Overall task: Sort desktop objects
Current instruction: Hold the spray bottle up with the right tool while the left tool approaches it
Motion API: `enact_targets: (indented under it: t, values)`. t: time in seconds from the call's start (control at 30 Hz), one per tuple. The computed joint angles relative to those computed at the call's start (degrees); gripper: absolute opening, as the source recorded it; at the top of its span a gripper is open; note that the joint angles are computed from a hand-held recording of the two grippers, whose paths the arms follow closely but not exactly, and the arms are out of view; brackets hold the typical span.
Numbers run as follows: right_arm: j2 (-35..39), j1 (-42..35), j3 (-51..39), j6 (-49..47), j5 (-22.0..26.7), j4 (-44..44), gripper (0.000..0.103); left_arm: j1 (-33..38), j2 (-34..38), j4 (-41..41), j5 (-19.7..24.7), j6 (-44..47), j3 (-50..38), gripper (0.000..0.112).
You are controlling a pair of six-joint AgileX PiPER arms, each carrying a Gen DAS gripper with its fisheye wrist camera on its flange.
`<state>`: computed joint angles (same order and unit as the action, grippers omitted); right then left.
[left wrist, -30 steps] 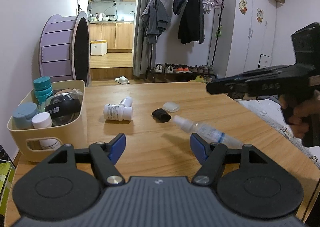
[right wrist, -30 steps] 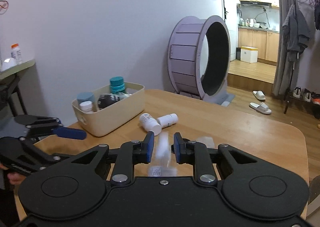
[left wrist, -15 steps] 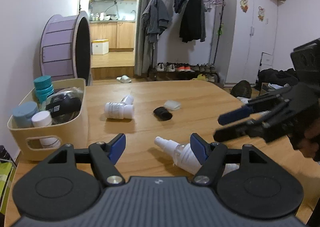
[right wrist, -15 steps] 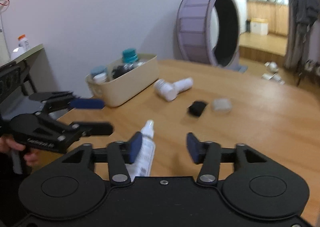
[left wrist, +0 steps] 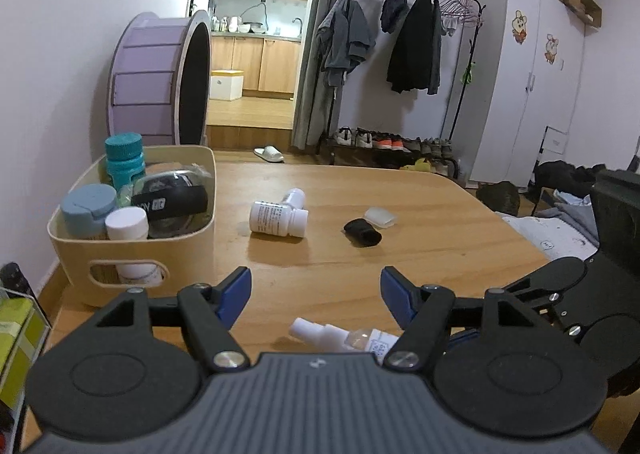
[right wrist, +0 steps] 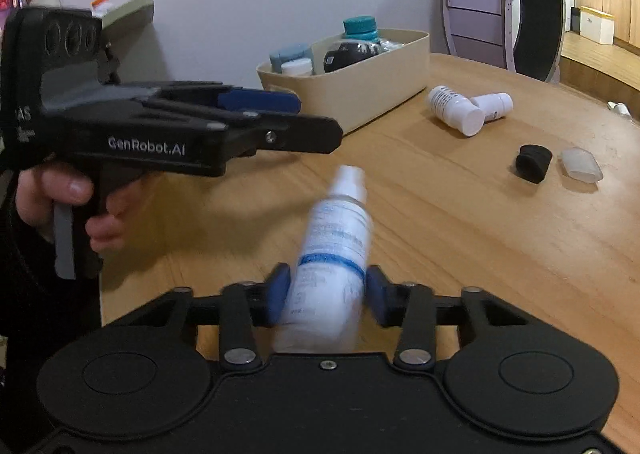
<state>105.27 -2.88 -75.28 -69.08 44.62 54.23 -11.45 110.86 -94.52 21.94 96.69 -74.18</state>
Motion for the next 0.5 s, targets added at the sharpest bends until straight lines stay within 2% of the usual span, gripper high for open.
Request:
enact_targets:
  t: [0.1,0.13,0.23,0.37,0.5]
  values:
    - [-0.9,0.3,1.3,-0.2,-2.2,0.1,0.037,1.1,0.6,3.0,2.0,-4.9,-1.0,0.07]
    - [-1.6,0.4,2.4,-1.1,-4.1,1.2,0.037,1.3,0.7,3.1,2.4,-5.5,-1.1,0.07]
    - [-3.3,-1.0,4.5,-5.2,-5.9,6.0,0.037,2.5,1.3,3.8,5.4,-8.5,-1.9,0.07]
    - [-6.4,-2.3,8.8,-17.3,-7.6,17.3,0.037,3.6,2.3,3.1,9.5,-11.4,-2.9,0.07]
    - [-8.3,-1.5,12.4,-29.5,-10.1,27.7,0.037,6.4,3.8,-0.5,18.0,-13.9,-3.7,0.07]
